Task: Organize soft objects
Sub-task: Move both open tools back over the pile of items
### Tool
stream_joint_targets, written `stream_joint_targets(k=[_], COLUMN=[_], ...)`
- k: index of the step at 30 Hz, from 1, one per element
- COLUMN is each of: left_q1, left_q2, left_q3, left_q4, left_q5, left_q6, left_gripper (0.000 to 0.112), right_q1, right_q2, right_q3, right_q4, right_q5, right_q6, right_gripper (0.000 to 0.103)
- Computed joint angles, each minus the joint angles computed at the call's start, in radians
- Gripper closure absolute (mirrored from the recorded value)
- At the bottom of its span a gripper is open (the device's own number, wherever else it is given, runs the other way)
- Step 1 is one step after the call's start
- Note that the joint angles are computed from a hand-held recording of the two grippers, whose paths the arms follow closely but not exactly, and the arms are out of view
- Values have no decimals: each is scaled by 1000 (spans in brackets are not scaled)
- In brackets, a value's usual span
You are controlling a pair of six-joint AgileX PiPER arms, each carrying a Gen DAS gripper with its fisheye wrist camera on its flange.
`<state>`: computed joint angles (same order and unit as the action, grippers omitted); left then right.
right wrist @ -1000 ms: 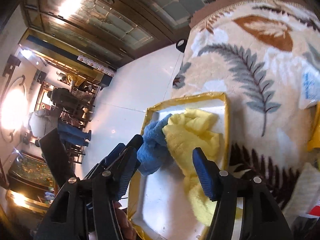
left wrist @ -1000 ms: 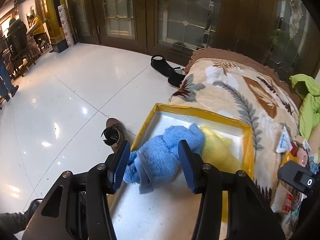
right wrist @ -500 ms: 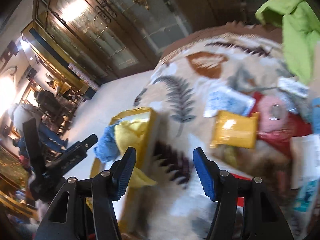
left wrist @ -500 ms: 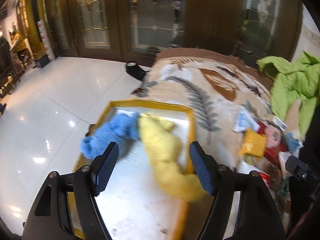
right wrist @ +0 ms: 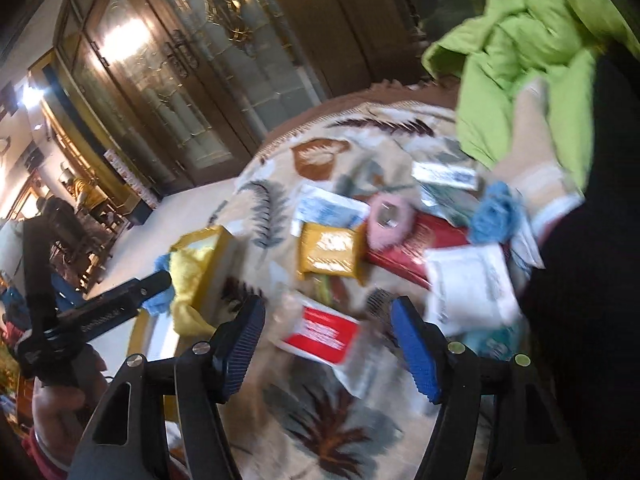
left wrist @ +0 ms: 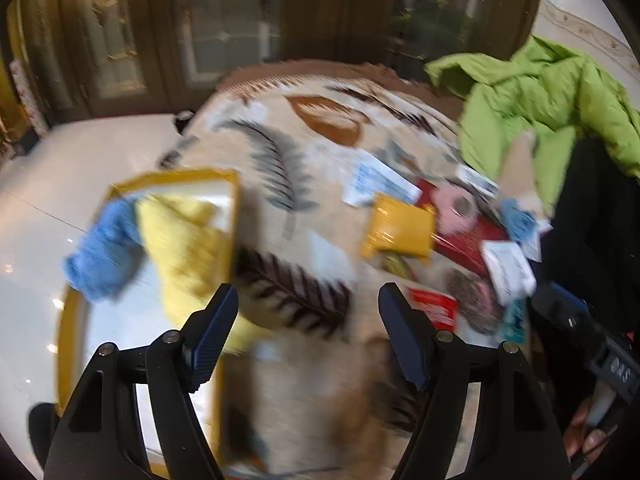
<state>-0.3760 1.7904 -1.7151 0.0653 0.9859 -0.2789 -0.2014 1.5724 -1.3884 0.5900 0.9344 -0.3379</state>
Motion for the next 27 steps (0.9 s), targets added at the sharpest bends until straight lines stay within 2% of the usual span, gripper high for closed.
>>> stream_joint_targets(k=[5, 11, 15, 20, 24, 27], left_q1=[-33, -64, -100, -90, -82, -64], left_q2=[19, 61, 95, 202, 238, 277], left_q3=[12, -5, -33, -134, -154, -186], left_q4=[-91, -174, -177, -212, -175, -198], left_q5=[30, 63, 42, 100, 94, 101], left_q6=[-17, -99, -169, -274, -341, -329], left_gripper=[40, 40, 40, 40, 40, 39], right_q1=[-62, -77, -97, -112, -118, -99], right_q2=[-19, 18, 42, 42, 72, 78], right_q3=[31, -27, -39, -22, -43, -55], right_q4=[24, 3, 22, 23, 21, -27], right_q5=[-3, 50, 75, 65, 100, 103], right_q6=[-30, -58, -69, -76, -73, -89], right_gripper=[35, 35, 35, 35, 35, 35])
